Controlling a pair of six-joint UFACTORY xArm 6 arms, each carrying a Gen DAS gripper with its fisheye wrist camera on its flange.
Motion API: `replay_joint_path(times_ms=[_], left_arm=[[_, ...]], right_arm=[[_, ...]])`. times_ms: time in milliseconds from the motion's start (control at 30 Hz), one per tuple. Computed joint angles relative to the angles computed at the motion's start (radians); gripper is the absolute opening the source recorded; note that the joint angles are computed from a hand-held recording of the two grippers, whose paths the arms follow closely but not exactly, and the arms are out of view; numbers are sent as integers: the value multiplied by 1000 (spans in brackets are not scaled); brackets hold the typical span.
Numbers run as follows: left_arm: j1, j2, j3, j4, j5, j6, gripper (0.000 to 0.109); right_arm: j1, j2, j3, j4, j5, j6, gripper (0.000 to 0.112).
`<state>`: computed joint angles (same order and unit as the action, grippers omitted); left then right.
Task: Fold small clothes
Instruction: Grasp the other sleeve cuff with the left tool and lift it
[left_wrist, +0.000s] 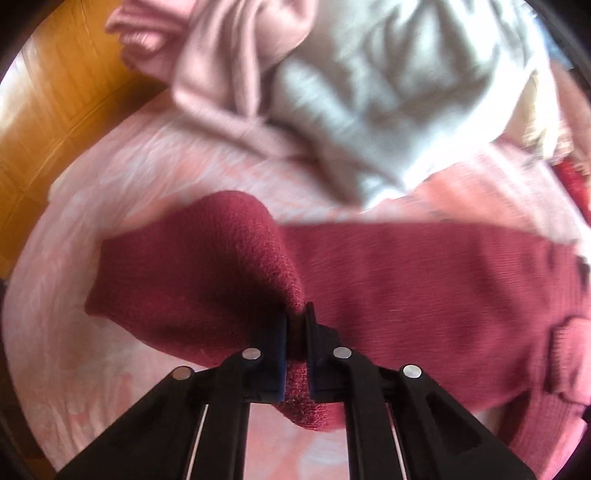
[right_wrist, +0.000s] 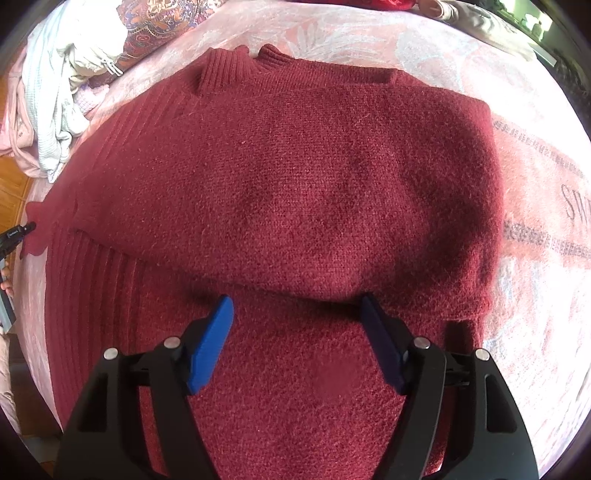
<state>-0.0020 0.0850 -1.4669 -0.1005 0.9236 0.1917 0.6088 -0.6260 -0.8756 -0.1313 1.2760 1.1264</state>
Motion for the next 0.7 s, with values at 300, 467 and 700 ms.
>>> replay_joint_path(times_ms=[300,467,700], left_arm=[[-91,-155,50,-279,48,135,8],[-193,-209,64,-370,40,182,8],[-353,-208,67,-402,60,176,8]], right_arm=[[21,-72,44,-4,-24,38,70],[27,-110,70,-6,-25,43,70],[23,-152,103,-8,-34,44,69]])
